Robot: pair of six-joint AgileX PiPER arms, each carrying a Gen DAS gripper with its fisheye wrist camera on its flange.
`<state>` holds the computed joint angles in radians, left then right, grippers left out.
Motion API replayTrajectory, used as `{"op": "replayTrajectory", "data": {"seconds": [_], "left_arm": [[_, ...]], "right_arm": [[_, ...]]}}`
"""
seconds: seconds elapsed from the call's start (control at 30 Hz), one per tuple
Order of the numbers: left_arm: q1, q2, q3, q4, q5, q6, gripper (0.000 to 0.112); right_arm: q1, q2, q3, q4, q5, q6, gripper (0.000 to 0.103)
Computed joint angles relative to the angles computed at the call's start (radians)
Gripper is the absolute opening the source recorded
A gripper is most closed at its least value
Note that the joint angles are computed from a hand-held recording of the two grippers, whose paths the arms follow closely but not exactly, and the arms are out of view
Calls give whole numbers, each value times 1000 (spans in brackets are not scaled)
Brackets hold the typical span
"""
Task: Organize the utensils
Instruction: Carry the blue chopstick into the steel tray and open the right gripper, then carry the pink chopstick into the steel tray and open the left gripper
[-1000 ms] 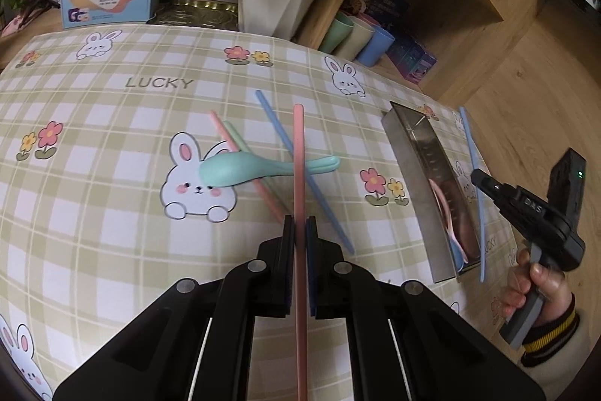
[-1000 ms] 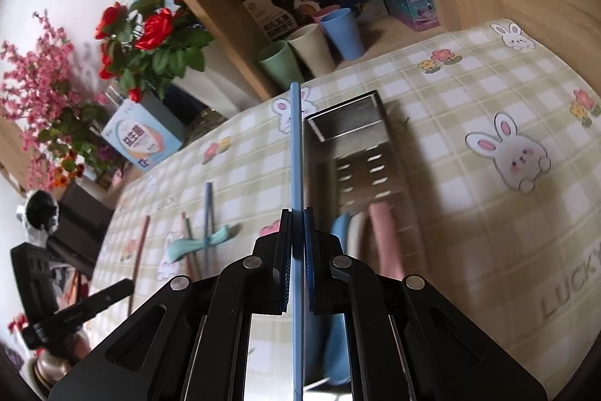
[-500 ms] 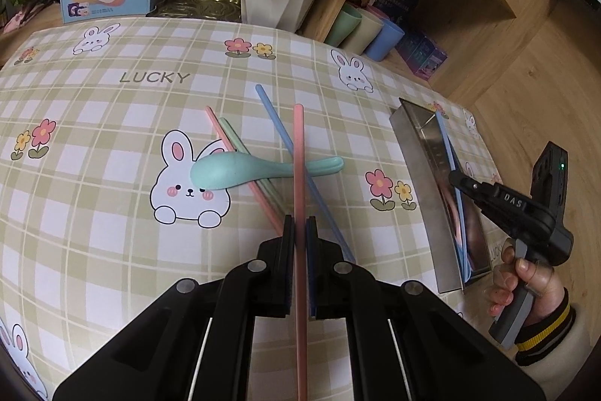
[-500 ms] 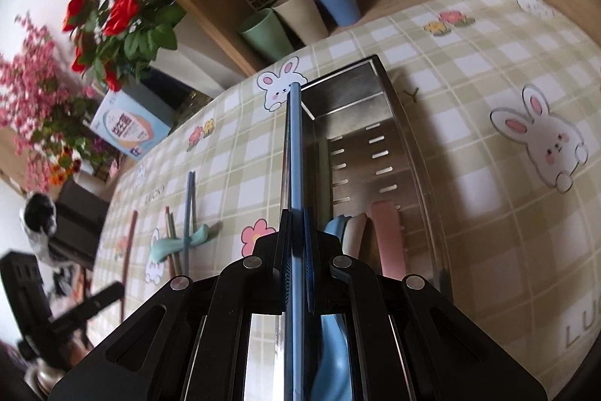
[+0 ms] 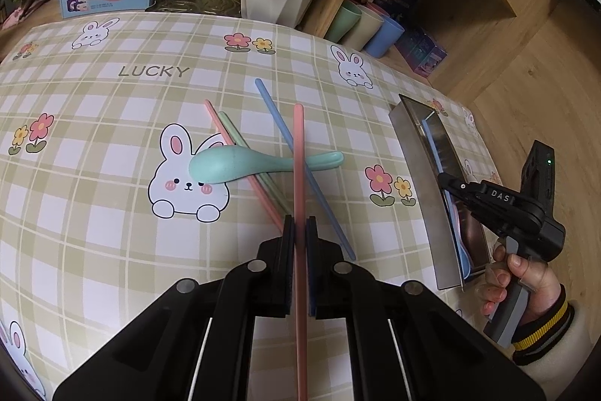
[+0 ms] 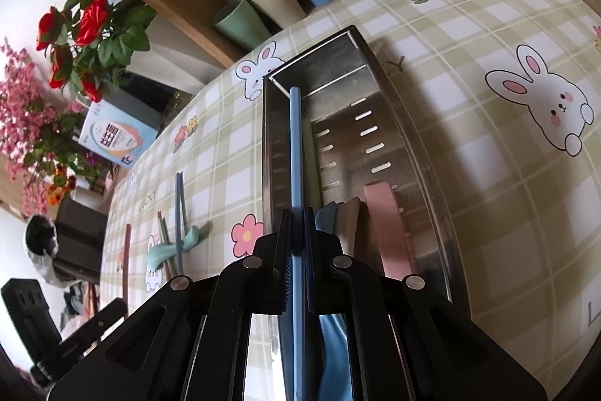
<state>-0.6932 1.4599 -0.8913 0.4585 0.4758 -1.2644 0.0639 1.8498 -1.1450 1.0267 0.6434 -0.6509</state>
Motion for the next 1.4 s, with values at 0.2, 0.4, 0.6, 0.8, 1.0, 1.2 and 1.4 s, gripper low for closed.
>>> {"op": "replayTrajectory", "data": {"seconds": [0.2,0.4,0.6,0.8,1.0,1.2,1.4], "left_arm": [[-3,-6,1,-1,0,-2,6],[-9,-8,-3,-5,4,-3,6],[-15,-4,-12,-21,-1,7,6],[-25,1,-29,-37,-2,12,6],[-33,24,-68,-73,10,42,6],[-47,80,-152,-99,36,50,6],[-47,162,-254,-194,5,111,6]], "right_arm": [[2,16,-20,-25,13,37,6],[6,17,-22,-45,11,62,7],[0,6,-10,-36,12,51,8],[0,-43,12,-75,-8,64,8],[42,-112,8,-353,-48,223,8],[3,-162,15,-465,-36,252,8],[-76,-181,26,-467,-29,194,28]]}}
